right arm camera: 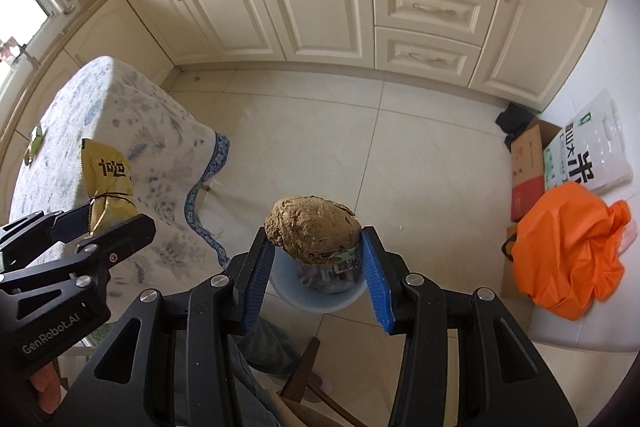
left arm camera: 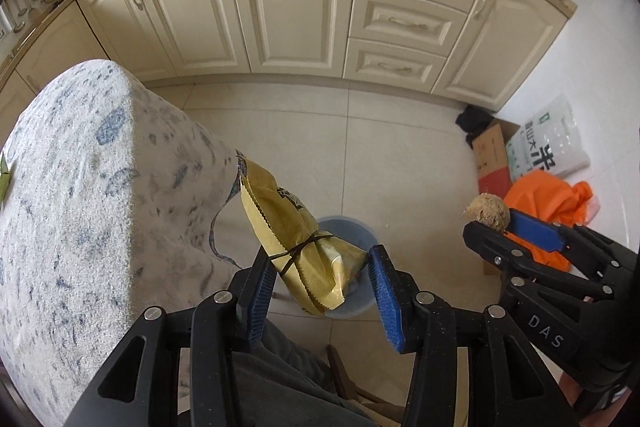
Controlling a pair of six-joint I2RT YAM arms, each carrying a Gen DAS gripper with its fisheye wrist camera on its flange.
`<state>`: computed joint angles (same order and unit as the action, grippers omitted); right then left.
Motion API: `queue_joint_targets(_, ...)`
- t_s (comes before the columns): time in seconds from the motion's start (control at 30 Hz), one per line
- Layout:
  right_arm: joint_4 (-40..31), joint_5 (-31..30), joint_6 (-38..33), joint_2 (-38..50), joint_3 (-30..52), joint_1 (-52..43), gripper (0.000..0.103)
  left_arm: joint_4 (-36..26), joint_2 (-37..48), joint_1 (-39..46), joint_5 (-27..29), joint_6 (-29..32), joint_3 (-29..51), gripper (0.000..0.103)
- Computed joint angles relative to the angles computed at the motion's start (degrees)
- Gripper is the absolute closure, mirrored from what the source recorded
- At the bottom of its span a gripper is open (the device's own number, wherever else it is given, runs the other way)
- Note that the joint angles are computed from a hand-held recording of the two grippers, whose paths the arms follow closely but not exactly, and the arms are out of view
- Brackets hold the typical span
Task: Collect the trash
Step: 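Carry the yellow packet and brown lump over the blue bucket, then open both tools to drop the packet and lump into the bucket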
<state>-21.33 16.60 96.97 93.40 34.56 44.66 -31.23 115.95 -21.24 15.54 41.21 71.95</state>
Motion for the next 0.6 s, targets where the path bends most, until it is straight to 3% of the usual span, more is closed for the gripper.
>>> queue_joint_targets(0.17,1.87,-1.18,0.1,0.74,-0.8,-0.45,0.058,-0.66,3.41,-2.18,-2.23,-2.51,3.33,0.055)
queue_joint_targets(0.33,3.75,-2.14,-0.18,1.84,-1.03,-0.53,0.058,0.94,3.12,-3.11,-2.08,-4.19,3.2,0.033)
queue_joint_targets(0.6,4.96,-3.13,-0.94,3.69,-0.16,-1.03,0.058,2.86,1.3,-1.37,-2.01,-2.89,-0.39,0.032)
